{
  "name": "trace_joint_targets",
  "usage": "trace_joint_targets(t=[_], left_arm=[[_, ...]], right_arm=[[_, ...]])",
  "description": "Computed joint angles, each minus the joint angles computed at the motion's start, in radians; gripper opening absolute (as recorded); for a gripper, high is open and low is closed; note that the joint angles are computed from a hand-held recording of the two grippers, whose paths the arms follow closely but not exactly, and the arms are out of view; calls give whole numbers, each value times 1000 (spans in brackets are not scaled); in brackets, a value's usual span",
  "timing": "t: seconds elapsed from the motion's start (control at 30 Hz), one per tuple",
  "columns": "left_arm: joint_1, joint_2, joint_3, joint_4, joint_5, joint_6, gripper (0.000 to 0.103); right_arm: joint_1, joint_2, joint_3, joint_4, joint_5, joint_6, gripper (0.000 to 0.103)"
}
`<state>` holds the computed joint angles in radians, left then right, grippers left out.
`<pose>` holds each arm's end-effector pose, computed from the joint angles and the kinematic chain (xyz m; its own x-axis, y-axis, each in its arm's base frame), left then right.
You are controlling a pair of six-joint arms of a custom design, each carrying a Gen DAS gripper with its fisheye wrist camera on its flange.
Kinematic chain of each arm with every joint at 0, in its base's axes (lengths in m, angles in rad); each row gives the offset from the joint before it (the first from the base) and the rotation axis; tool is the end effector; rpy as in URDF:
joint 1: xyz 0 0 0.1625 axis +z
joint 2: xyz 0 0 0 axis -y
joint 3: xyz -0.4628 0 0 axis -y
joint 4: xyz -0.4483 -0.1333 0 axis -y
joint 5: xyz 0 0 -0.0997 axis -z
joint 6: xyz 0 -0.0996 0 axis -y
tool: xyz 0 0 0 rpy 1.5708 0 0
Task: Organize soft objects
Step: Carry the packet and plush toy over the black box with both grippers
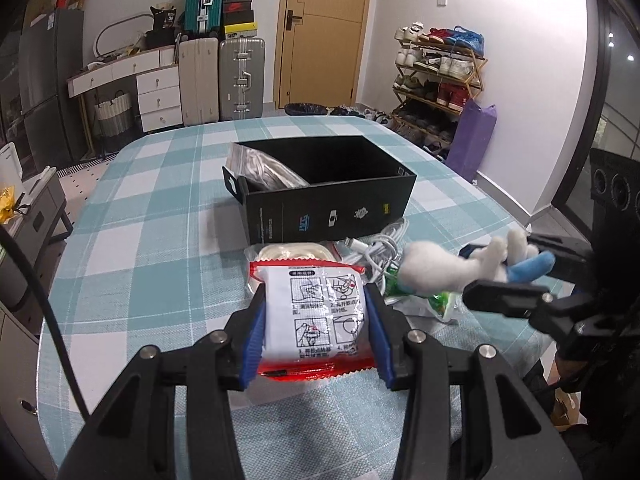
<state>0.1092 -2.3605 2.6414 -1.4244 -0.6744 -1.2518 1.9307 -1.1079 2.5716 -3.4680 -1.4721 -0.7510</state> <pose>-0.1430 -0.2280 0.2661 -0.7795 0.1115 -0.6164 0.5246 0.6540 -0.5450 0.2701 -0.3115 0.0828 -0.4521 -0.8641 0.2213 -0.8592 0.3553 -0.3681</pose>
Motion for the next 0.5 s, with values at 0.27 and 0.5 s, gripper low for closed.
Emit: trace_joint_targets(t=[0.27, 0.5], left_arm=[[-12, 18, -14, -3, 27, 1, 44], [17, 54, -24, -80, 85, 64, 44]], right_arm=[[23, -32, -5, -26, -12, 13, 34], [43, -39, -22, -47, -35, 28, 34]])
